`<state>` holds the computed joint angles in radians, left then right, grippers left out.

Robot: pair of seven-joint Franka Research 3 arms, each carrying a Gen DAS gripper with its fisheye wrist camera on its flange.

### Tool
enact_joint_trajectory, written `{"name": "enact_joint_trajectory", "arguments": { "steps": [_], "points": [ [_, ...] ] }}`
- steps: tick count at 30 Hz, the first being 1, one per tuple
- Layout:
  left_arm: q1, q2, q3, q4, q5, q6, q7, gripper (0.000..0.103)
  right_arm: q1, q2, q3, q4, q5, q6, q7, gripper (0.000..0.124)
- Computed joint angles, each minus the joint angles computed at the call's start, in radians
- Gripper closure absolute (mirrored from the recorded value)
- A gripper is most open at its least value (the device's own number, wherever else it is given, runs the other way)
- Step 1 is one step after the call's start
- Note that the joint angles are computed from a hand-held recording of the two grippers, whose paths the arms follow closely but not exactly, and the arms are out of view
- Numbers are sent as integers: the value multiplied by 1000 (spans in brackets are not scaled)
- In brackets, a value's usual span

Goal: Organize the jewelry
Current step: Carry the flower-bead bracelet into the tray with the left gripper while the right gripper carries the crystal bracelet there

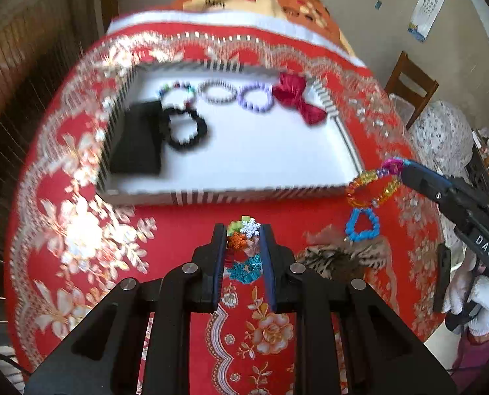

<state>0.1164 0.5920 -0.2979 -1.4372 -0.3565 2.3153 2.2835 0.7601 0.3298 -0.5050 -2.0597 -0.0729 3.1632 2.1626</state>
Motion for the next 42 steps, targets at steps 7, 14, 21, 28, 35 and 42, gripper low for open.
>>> {"name": "enact_joint_trajectory", "arguments": {
  "steps": [7, 14, 21, 28, 35, 42],
  "points": [
    [-5, -25, -10, 15, -22, 41, 3, 84, 146, -29, -171, -15, -79, -5, 69, 113],
    [-30, -19, -13, 50, -9, 75, -13, 84, 224, -54, -277, -23, -203, -16, 172, 113],
    [-61, 16, -11, 98, 34, 82, -44, 84, 189, -69, -264, -15, -292, -26, 243, 113],
    [-87, 66, -7, 171, 84, 67, -84, 84, 64, -69, -156, 11, -333, -36, 265, 113],
    [-117, 141, 0, 285, 135, 28, -130, 84, -109, -53, 7, 49, -331, -49, 246, 113],
    [-156, 239, 11, 435, 185, -35, -174, 84, -274, -7, 174, 103, -229, -74, 139, 113]
  ]
}}
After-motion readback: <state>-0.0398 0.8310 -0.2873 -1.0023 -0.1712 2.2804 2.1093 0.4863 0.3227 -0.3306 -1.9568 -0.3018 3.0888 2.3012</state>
